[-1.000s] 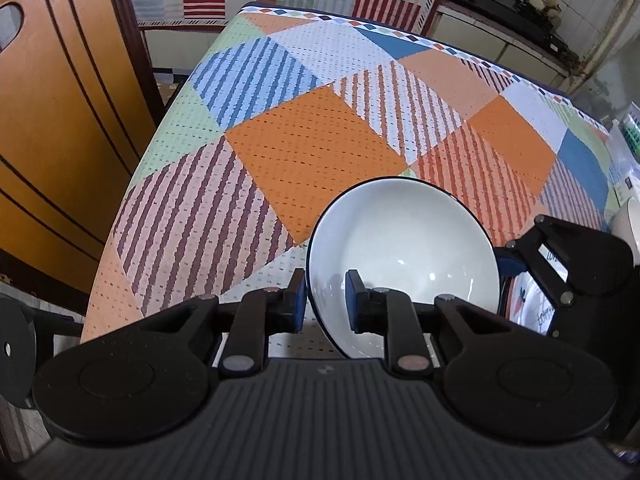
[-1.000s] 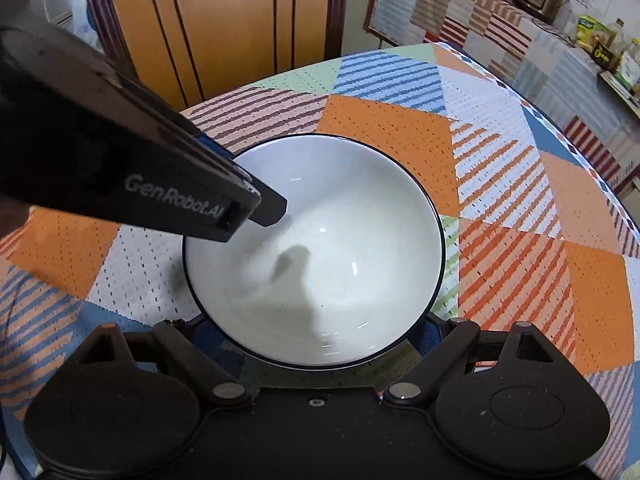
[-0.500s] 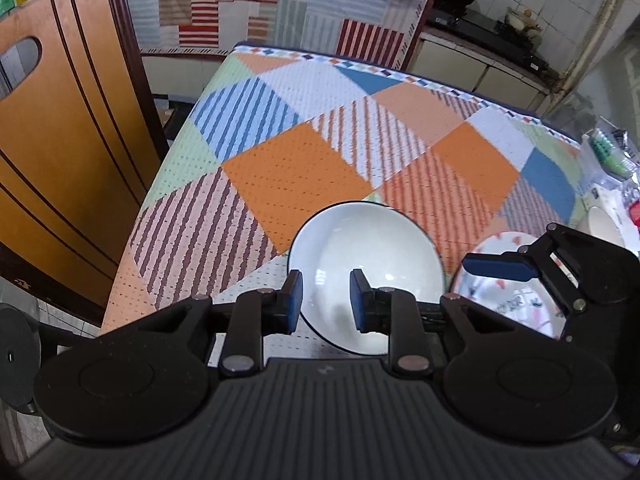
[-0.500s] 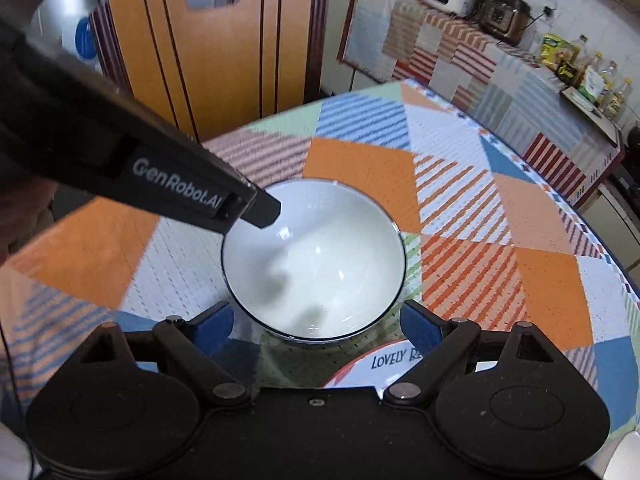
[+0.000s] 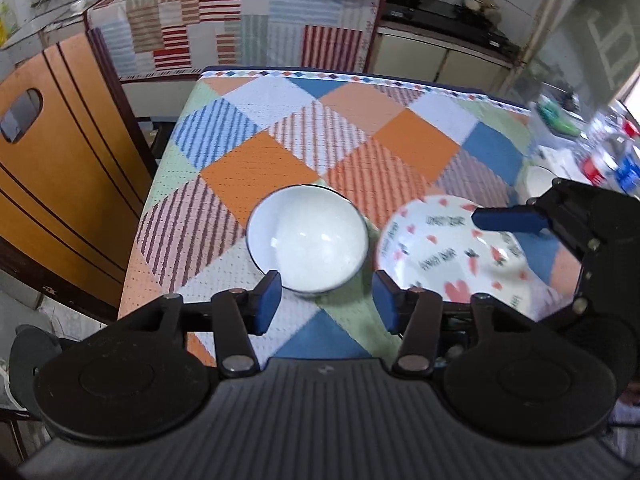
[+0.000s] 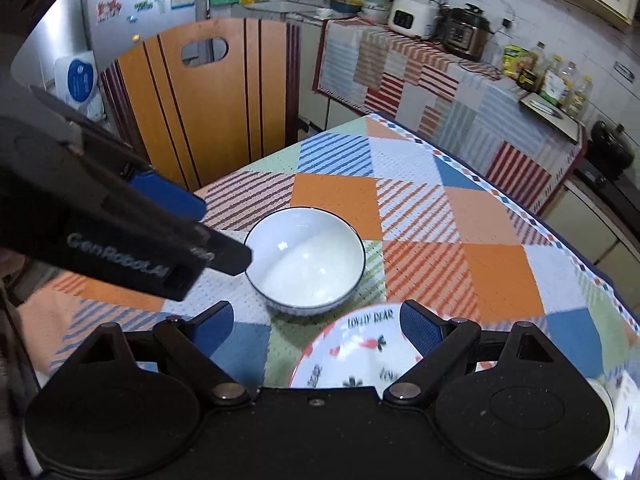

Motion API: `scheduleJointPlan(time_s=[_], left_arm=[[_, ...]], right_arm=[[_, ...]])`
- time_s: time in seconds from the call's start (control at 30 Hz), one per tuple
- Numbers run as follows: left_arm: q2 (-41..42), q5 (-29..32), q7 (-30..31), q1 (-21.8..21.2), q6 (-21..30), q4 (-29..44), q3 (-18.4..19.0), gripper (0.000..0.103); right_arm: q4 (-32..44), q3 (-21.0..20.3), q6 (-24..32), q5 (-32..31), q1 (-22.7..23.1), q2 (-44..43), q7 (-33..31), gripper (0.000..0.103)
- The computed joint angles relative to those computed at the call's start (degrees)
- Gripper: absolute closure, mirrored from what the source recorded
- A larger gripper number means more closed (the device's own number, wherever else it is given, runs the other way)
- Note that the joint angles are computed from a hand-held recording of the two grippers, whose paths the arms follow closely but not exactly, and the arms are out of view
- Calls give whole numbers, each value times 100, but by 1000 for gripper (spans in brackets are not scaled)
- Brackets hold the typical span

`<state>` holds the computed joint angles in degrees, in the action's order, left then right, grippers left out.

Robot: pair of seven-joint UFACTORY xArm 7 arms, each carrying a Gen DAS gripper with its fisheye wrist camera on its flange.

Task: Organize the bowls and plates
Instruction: 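Lift the white bowl with the left gripper and carry it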

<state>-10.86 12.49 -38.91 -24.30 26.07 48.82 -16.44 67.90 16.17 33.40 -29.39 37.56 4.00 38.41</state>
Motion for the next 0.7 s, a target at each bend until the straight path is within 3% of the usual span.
scheduleJointPlan(time_s=[0.1,0.23,0.33,0.7], left_arm=[[-299,-230,214,-149,322,10,-17,49],[-608,-96,220,-211,689,106,-226,40],[-789,-126,237,-260,566,49,-302,35],[-885,-63,136,-465,1052,367,-655,18]], right_arm=[[-332,57,80,134,-32,-467,35,11],[-884,211,219,455,-208,-1286,80,11],[-1211,310,315,804,-376,-1819,62,10],[-2218,497,775,1868,-711,-3645,-181,10]])
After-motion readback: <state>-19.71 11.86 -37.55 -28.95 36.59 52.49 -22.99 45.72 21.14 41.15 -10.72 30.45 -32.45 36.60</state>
